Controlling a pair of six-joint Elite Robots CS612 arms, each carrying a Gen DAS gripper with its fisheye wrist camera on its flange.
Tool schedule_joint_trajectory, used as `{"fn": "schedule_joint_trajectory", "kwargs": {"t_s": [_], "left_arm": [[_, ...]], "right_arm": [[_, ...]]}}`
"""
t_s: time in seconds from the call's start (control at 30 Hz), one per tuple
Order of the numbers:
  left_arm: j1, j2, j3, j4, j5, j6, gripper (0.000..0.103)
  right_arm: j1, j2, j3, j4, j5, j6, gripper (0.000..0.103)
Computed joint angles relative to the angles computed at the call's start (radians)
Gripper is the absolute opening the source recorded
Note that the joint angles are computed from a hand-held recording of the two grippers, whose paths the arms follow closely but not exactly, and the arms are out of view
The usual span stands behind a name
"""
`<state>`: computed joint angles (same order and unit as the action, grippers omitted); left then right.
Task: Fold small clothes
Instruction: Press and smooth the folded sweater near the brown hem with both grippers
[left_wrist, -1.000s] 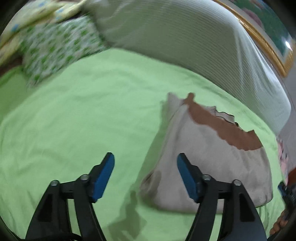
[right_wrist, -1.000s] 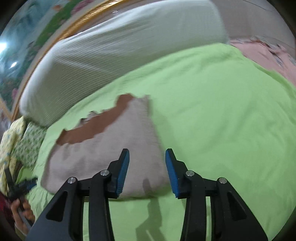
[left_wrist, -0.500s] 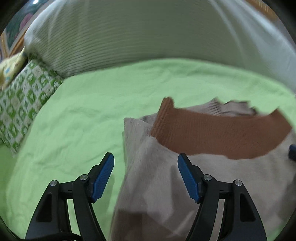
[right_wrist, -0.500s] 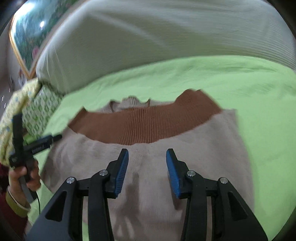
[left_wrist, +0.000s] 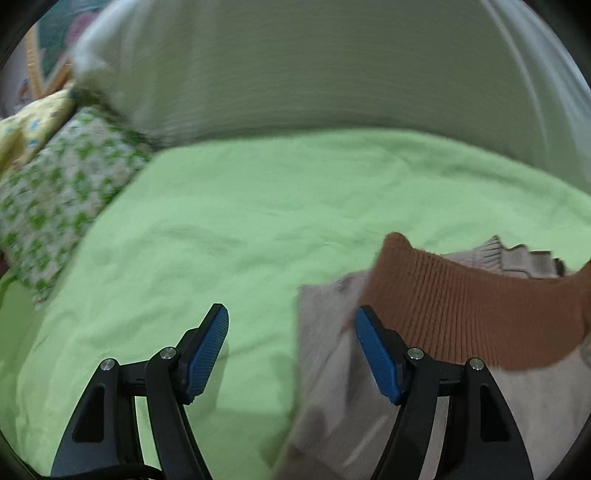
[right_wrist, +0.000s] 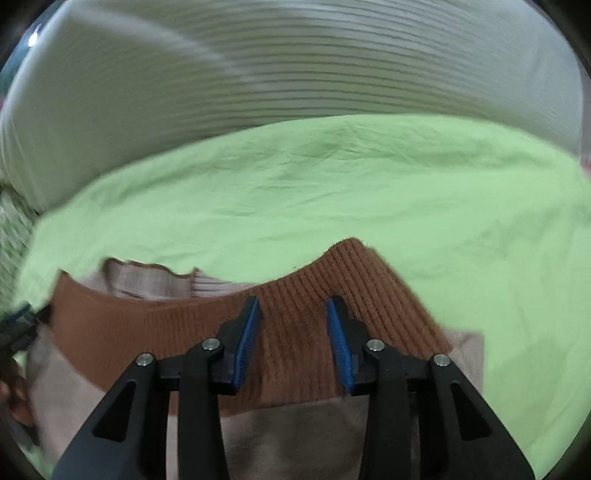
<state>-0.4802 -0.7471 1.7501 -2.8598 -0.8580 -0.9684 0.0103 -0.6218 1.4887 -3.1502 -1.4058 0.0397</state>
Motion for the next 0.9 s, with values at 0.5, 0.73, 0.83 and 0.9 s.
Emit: {"fn": "schedule_joint_trajectory", "kwargs": {"t_s": [0.5,0.73,0.83,0.9], "left_arm": [[-0.112,-0.084,0.361,-0.388,-0.327,-0.540,0.084],[-0.098,-0.052,0.323,-0.431,-0.329,-0.541,0.085],[-0.074,-0.040,0.289,-0.424,-0.332,-0.539,0.085],[-0.058,-0.028,0.258,-0.407,-0.335,-0.524,0.085]], "right_arm": [[0.022,-0.084,0.235,0.001,0.306,-0.140,0.049],[0.012,-0.097,0.300,-0.237,0.211,0.045,0.041],[0.009,-0.103,0.305,-0.263,0.198,0.049,0.041],[0.005,-0.106,0.305,-0.255,0.185,0.063,0.041]]}}
